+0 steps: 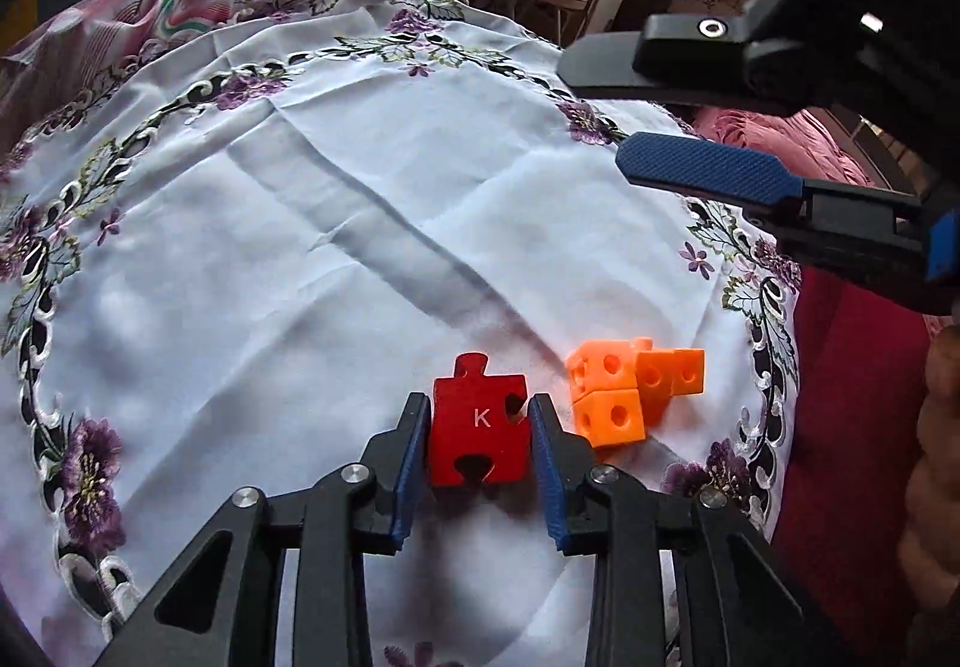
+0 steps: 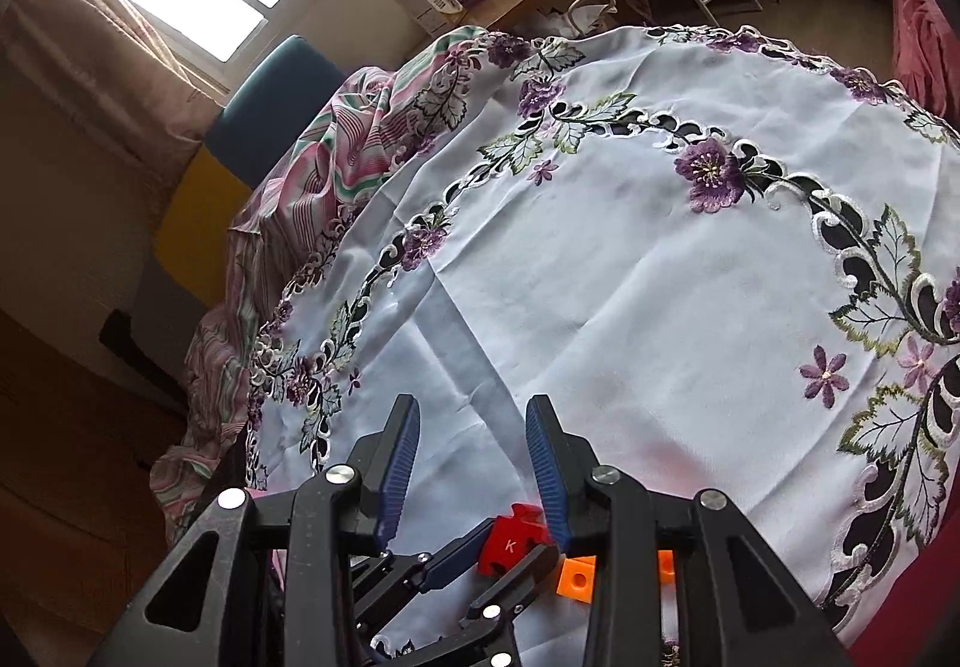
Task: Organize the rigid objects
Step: 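Grasp the red K puzzle piece with the left gripper while the right approaches the orange cubes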
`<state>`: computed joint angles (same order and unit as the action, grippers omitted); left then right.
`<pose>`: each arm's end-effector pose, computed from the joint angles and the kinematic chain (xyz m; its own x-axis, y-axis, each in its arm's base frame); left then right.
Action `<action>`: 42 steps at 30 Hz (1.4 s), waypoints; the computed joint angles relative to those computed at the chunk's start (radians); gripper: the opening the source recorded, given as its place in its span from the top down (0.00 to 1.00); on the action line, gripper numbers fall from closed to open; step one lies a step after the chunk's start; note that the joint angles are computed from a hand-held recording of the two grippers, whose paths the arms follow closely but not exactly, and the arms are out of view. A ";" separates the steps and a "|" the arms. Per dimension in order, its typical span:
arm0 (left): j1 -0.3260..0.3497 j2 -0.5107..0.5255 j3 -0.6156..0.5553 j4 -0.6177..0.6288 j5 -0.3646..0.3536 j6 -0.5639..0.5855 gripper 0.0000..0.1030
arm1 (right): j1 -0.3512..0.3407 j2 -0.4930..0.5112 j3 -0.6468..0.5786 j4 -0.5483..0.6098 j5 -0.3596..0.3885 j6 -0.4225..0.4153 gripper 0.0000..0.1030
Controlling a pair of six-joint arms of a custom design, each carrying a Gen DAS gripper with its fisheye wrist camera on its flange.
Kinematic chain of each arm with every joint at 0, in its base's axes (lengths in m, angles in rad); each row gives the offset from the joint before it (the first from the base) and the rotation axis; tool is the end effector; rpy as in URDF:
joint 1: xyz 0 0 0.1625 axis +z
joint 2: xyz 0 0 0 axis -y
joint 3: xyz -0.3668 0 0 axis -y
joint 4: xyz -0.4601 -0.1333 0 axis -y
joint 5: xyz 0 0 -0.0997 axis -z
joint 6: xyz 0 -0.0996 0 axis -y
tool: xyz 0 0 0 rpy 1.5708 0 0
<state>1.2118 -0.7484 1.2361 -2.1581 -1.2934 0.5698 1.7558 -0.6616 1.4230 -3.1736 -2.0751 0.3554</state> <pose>-0.1251 -0.7904 0.1111 -0.5777 0.7656 -0.2831 0.7853 0.6159 0.0633 0.2224 -0.7254 0.0866 -0.9116 0.4089 0.0425 0.2076 0.5469 -0.8110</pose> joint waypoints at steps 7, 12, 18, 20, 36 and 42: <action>0.026 -0.078 0.072 -0.061 0.021 -0.046 0.68 | 0.002 0.003 -0.005 0.009 -0.011 -0.006 0.64; 0.044 -0.146 0.144 -0.110 0.070 -0.098 0.68 | 0.003 0.006 -0.014 0.032 -0.022 -0.004 0.64; 0.057 -0.223 0.241 -0.190 0.114 -0.097 0.68 | -0.004 0.017 -0.068 0.239 -0.023 0.029 0.58; 0.065 -0.239 0.251 -0.188 0.107 -0.110 0.68 | -0.013 0.012 -0.090 0.363 0.007 0.050 0.58; 0.086 -0.275 0.290 -0.229 0.075 -0.143 0.67 | 0.042 0.115 -0.370 1.168 -0.259 -0.086 0.43; 0.083 -0.277 0.295 -0.237 0.083 -0.139 0.67 | 0.054 0.191 -0.458 1.316 -0.340 -0.118 0.39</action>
